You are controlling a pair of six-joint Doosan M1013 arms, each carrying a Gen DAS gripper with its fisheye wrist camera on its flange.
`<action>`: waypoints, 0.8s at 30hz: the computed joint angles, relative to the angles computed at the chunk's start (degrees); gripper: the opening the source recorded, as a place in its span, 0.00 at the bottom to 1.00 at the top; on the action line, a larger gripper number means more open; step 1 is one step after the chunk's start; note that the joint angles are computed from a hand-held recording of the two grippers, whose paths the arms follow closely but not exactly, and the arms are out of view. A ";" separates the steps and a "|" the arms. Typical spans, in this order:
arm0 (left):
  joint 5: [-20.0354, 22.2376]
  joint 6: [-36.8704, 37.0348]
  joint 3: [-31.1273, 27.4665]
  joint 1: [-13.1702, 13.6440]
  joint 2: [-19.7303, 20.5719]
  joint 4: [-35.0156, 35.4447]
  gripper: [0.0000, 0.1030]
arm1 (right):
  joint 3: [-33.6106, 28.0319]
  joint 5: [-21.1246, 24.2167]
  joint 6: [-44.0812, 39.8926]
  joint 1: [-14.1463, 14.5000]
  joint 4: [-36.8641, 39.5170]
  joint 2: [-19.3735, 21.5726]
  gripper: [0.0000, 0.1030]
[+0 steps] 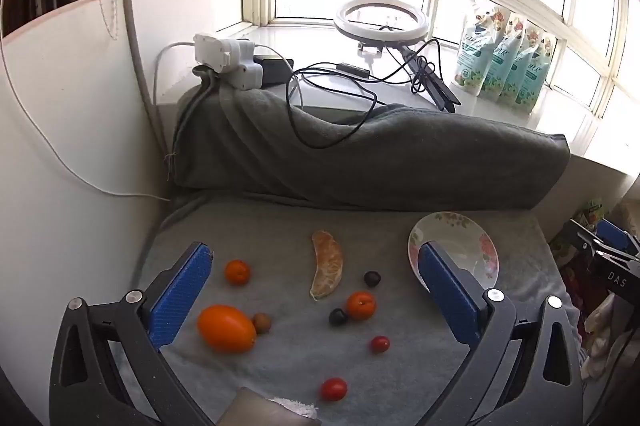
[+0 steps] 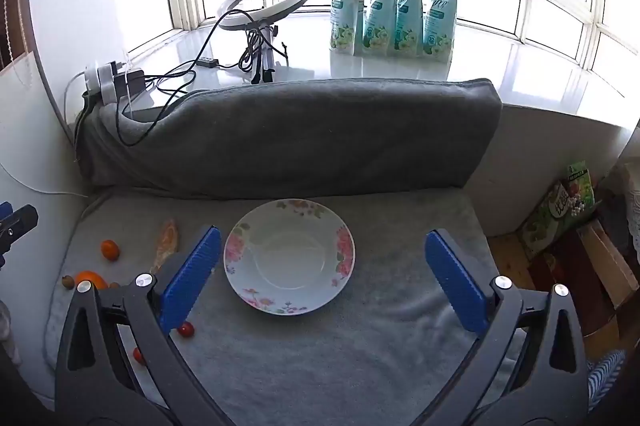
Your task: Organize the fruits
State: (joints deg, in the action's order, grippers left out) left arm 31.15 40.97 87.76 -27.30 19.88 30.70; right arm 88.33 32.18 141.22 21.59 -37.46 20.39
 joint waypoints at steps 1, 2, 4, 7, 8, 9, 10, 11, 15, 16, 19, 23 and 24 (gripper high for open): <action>-0.03 0.32 -0.08 0.18 0.04 -1.01 0.99 | 0.12 -0.09 -0.36 -0.07 0.16 -0.01 1.00; -0.06 0.65 -0.17 0.38 0.10 -1.86 0.99 | -0.14 0.14 0.17 0.44 -1.34 -0.09 1.00; 0.48 2.34 -0.85 0.65 0.18 -2.89 0.99 | -0.02 0.01 -0.02 0.52 -1.28 -0.14 1.00; -0.47 1.50 -0.52 0.64 0.11 -1.76 0.99 | -0.02 -0.15 0.55 0.61 -2.01 -0.14 1.00; -0.29 1.29 -0.56 0.46 0.05 -1.26 0.99 | -0.07 -0.09 0.71 0.71 -1.92 -0.14 1.00; 0.50 0.05 -0.78 -0.11 0.19 0.26 0.99 | 0.14 -0.75 0.19 0.40 -0.79 -0.38 1.00; -0.25 -1.30 0.01 -0.32 -0.06 1.63 0.99 | 0.04 -0.65 0.22 0.51 -0.60 -0.37 1.00; -0.45 -1.06 0.11 -0.29 -0.08 1.39 0.99 | -0.15 -0.36 0.35 0.68 -0.59 -0.29 1.00; -0.45 -0.87 0.13 -0.41 -0.23 1.27 0.99 | 0.04 -1.04 -0.66 0.32 0.80 -0.35 1.00; -0.37 -1.22 0.18 -0.54 -0.24 1.75 0.99 | 0.05 -1.06 -0.61 0.35 0.90 -0.31 1.00; -0.50 -1.67 0.32 -0.68 -0.36 2.15 0.99 | 0.02 -1.16 -1.07 0.29 1.52 -0.27 1.00; -0.56 -2.51 0.46 -0.78 -0.54 3.15 0.99 | 0.19 -1.59 -1.27 0.31 1.75 -0.35 1.00; -0.53 -2.31 0.35 -0.76 -0.53 2.91 0.99 | 0.26 -1.64 -1.01 0.38 1.54 -0.40 1.00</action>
State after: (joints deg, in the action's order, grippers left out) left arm 30.61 38.66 88.11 -28.06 19.35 33.61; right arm 88.60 30.55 140.21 21.97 -35.92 19.99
